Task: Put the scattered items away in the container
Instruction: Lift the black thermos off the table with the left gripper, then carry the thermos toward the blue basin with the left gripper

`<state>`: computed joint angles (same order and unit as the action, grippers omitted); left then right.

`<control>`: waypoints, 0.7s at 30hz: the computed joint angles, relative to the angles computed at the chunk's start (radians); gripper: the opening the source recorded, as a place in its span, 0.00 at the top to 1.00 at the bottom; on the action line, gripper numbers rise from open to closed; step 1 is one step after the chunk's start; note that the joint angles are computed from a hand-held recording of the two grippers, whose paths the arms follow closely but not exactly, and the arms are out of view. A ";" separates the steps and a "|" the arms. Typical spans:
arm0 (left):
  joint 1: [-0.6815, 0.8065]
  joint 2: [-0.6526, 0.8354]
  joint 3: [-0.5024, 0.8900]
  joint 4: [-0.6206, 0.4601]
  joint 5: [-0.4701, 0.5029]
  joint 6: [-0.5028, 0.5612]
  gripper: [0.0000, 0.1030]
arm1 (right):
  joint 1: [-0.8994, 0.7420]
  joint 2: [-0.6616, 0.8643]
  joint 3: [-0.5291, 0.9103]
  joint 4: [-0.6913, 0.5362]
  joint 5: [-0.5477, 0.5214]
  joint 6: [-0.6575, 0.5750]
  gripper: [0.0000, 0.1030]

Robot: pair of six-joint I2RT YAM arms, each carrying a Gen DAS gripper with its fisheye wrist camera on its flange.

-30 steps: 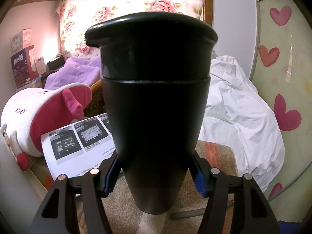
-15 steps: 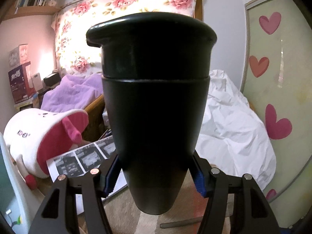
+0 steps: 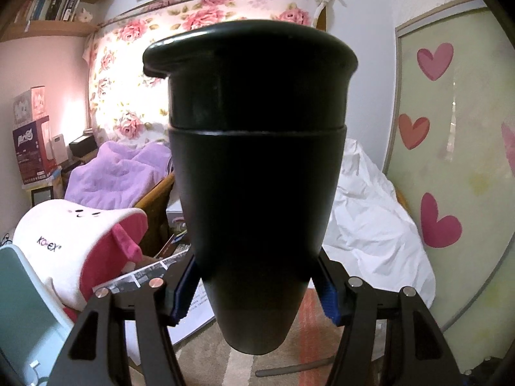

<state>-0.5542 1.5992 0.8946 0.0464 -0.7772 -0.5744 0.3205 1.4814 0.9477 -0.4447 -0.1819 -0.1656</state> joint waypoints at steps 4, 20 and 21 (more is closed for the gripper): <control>-0.016 -0.083 -0.012 -0.057 -0.014 -0.008 0.35 | 0.003 -0.039 0.003 -0.031 0.005 0.008 0.26; -0.039 -0.436 -0.024 -0.304 -0.078 0.071 0.35 | 0.126 -0.206 0.130 -0.224 0.077 0.091 0.26; -0.038 -0.459 -0.022 -0.328 -0.079 0.070 0.35 | 0.137 -0.215 0.135 -0.233 0.081 0.101 0.26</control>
